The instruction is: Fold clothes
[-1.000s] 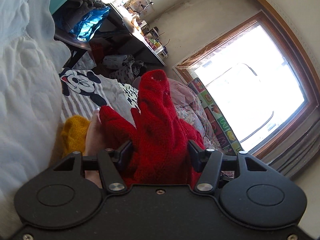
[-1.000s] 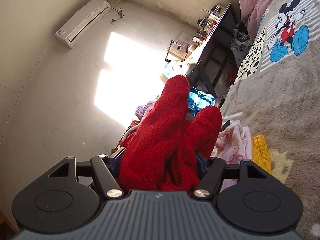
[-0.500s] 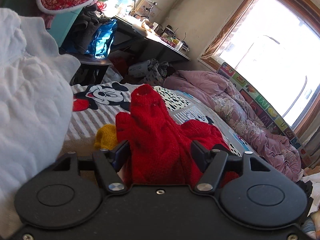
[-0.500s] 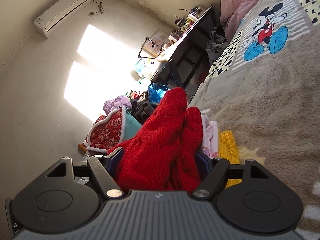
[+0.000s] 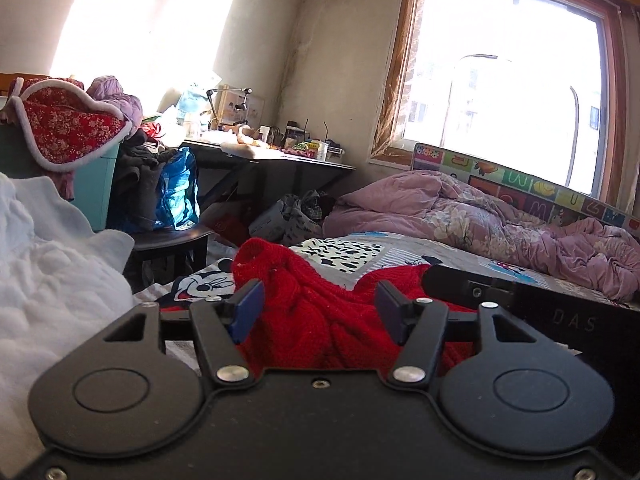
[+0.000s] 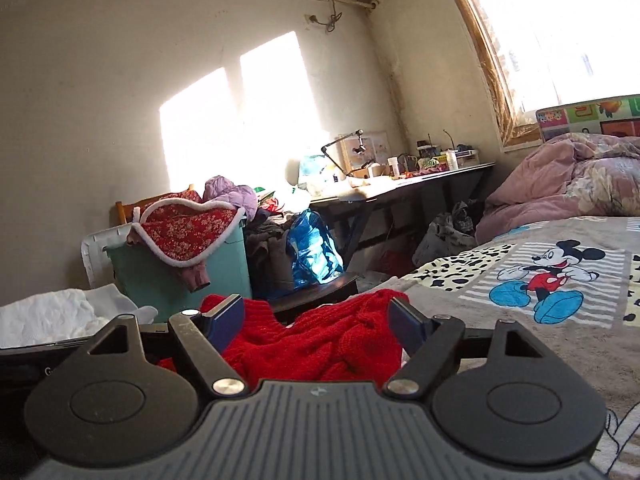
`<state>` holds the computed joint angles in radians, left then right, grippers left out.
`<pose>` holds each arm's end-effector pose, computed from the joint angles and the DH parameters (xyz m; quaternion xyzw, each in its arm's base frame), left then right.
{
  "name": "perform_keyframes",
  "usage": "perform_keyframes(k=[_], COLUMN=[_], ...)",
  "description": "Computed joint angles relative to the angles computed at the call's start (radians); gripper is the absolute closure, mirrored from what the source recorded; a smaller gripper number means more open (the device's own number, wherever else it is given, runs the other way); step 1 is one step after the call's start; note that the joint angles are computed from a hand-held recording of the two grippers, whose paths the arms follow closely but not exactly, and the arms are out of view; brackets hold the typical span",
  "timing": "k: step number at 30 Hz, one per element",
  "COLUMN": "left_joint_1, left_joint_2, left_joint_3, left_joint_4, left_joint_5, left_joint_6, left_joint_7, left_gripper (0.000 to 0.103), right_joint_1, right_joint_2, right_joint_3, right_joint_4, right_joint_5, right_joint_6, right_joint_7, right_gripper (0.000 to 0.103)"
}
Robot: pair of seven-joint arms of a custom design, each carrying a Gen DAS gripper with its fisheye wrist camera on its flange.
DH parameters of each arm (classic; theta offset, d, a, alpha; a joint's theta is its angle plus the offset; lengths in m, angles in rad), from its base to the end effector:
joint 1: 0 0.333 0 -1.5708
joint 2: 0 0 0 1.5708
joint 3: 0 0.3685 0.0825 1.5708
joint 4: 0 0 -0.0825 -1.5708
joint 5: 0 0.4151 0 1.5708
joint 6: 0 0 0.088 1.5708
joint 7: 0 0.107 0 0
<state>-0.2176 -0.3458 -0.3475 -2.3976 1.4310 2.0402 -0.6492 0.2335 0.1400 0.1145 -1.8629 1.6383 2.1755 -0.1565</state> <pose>0.4204 -0.2159 0.5193 -0.7346 0.2670 -0.3264 0.5315 0.6150 0.2592 0.5352 -0.7441 0.1826 0.0048 0.6426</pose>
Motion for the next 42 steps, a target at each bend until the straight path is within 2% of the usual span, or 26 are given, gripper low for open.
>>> perform_keyframes(k=[2,7,10,12,16,19,24,29,33,42], left_joint_1=[0.003,0.007,0.006,0.005,-0.001,-0.009,-0.033,-0.062,-0.089,-0.154], left_joint_2=[0.007,0.022,0.009,-0.006,-0.024,-0.033,-0.035,-0.018,0.007,0.032], left_joint_3=[0.016,0.021,0.018,0.015,-0.005,-0.019,-0.043,-0.053,-0.069,-0.109], left_joint_4=[-0.007,0.004,-0.001,-0.005,-0.002,0.005,0.042,0.090,0.131,0.227], left_joint_5=[-0.027,-0.058,-0.051,-0.051,-0.057,-0.063,-0.109,-0.200,-0.260,-0.335], left_joint_6=[0.020,0.030,0.036,0.041,0.022,0.002,-0.051,-0.085,-0.140,-0.319], left_joint_7=[0.010,0.034,0.010,-0.011,-0.030,-0.023,0.044,0.120,0.183,0.311], left_gripper=[0.043,0.043,0.040,0.035,0.023,0.018,0.000,0.000,0.000,0.000], right_joint_1=[0.014,0.013,0.002,-0.006,-0.005,-0.004,0.011,0.031,0.038,0.040], right_joint_2=[0.028,0.060,0.046,0.032,-0.023,-0.070,-0.147,-0.225,-0.281,-0.395], right_joint_3=[0.003,0.014,0.016,0.011,-0.006,-0.021,-0.041,-0.052,-0.069,-0.101], right_joint_4=[0.034,0.058,0.051,0.045,0.008,-0.035,-0.102,-0.165,-0.209,-0.293], right_joint_5=[-0.088,-0.161,-0.148,-0.142,-0.169,-0.182,-0.250,-0.385,-0.459,-0.574], right_joint_6=[0.024,0.030,0.028,0.028,0.088,0.126,0.193,0.260,0.271,0.277], right_joint_7=[0.085,0.206,0.265,0.319,0.406,0.455,0.522,0.619,0.662,0.699], right_gripper=[0.025,0.025,0.026,0.025,0.018,0.007,0.000,0.000,0.000,0.000])
